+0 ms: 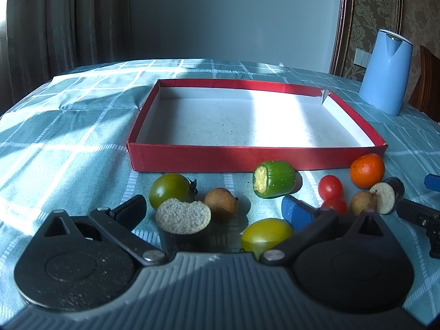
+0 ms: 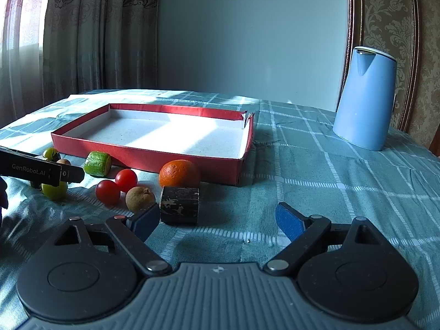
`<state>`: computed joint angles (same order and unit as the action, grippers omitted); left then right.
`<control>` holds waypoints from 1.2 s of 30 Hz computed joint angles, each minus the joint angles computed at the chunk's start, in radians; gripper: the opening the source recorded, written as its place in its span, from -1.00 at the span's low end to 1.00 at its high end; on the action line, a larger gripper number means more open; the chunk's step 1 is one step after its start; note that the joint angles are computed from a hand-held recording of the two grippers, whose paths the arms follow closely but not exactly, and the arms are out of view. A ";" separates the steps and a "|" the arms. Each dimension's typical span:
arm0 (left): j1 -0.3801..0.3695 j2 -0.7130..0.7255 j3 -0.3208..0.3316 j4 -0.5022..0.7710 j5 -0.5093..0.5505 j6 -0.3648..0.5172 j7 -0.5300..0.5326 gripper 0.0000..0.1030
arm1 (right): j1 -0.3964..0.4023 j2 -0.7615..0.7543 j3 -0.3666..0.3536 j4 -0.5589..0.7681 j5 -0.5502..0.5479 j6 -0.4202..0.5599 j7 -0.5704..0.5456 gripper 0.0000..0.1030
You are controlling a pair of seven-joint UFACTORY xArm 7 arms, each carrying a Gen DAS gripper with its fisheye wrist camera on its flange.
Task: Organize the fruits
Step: 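Grasp the dark block with the right gripper while the left gripper grasps a small green tomato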
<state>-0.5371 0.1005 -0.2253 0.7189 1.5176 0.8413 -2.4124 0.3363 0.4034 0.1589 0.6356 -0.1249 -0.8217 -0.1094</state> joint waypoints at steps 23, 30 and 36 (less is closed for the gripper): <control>-0.090 -0.089 -0.094 -0.117 -0.012 0.237 0.015 1.00 | -0.200 0.055 0.086 0.144 -0.421 0.177 0.384 -0.37; -0.118 -0.149 -0.098 -0.170 -0.076 0.247 -0.011 1.00 | -0.193 0.056 0.077 0.147 -0.427 0.176 0.393 -0.37; -0.049 -0.199 -0.077 -0.219 0.131 -0.033 -0.217 1.00 | -0.189 0.056 0.074 0.147 -0.424 0.176 0.389 -0.37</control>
<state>-0.5859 -0.0982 -0.3023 0.4998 1.6486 0.8078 -2.6292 0.1477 0.4590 0.2325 0.7823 -0.5489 -0.6453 0.2800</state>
